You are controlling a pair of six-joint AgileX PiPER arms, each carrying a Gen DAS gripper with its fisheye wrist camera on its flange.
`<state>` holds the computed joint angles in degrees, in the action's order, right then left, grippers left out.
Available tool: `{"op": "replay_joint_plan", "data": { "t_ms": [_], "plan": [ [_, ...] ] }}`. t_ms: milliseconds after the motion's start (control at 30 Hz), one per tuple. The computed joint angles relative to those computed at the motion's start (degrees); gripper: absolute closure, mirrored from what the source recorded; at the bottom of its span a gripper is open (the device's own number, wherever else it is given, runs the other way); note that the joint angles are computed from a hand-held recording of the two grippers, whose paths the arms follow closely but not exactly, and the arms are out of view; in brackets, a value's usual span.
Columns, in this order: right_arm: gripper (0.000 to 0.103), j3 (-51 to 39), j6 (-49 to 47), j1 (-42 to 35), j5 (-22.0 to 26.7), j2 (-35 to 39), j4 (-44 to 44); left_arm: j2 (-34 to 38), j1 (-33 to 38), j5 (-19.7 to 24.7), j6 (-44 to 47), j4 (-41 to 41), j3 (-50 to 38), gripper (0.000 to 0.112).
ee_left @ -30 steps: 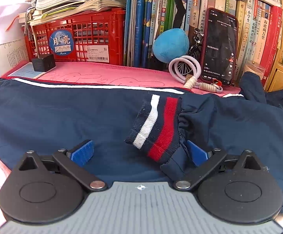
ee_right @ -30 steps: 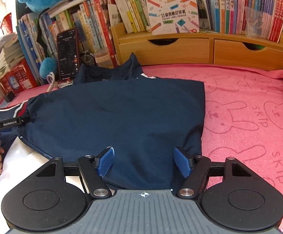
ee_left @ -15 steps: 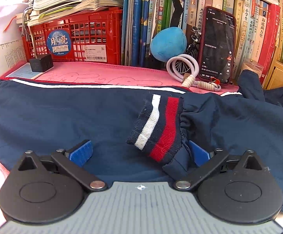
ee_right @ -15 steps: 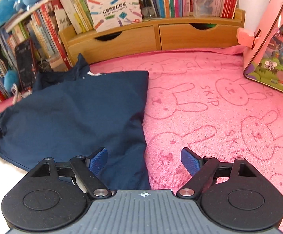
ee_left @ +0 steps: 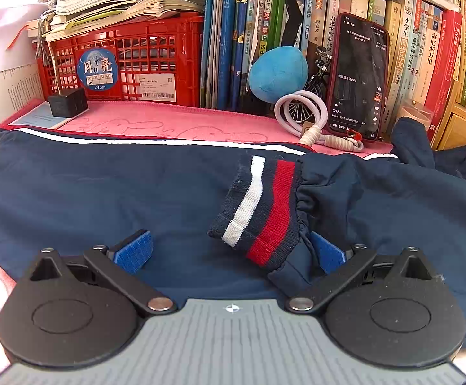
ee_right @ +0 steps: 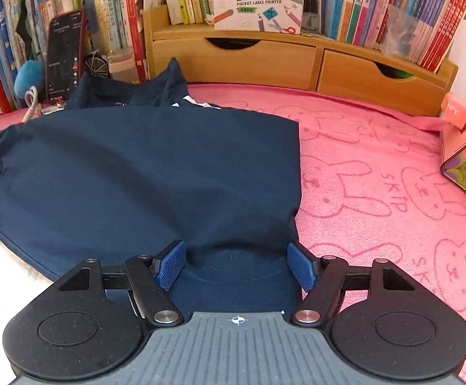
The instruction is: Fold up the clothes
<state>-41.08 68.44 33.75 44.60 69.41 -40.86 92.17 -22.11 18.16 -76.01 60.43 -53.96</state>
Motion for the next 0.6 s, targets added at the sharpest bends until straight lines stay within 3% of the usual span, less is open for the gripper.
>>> {"op": "replay_joint_plan", "data": {
  "t_ms": [100,267,367,467,500,600],
  "plan": [
    [0.033,-2.2,2.8,0.4,1.2,1.2,-3.0,-0.1,0.1,-0.4,-0.5,0.3,0.2,0.009],
    [0.028,-5.0,3.8,-3.2,-7.8,6.4,-4.0,-0.3,0.3,-0.7,-0.7,0.4,0.4,0.009],
    [0.021,-6.0,10.0,-3.6,-12.6,11.7,-9.7,-0.4,0.5,-1.0,-0.7,0.5,0.6,0.009],
    [0.011,-6.6,16.9,-3.1,-11.0,16.8,-16.8,-0.5,0.6,-1.2,-0.7,0.4,0.7,0.009],
    [0.0,-5.8,20.9,-2.6,-9.5,18.0,-21.8,-0.5,0.6,-1.3,-0.7,0.4,0.7,0.009],
    [0.0,-3.5,26.4,-6.4,-10.1,17.4,-25.3,-0.7,1.0,-2.4,0.0,0.1,1.0,0.009]
  ]
}}
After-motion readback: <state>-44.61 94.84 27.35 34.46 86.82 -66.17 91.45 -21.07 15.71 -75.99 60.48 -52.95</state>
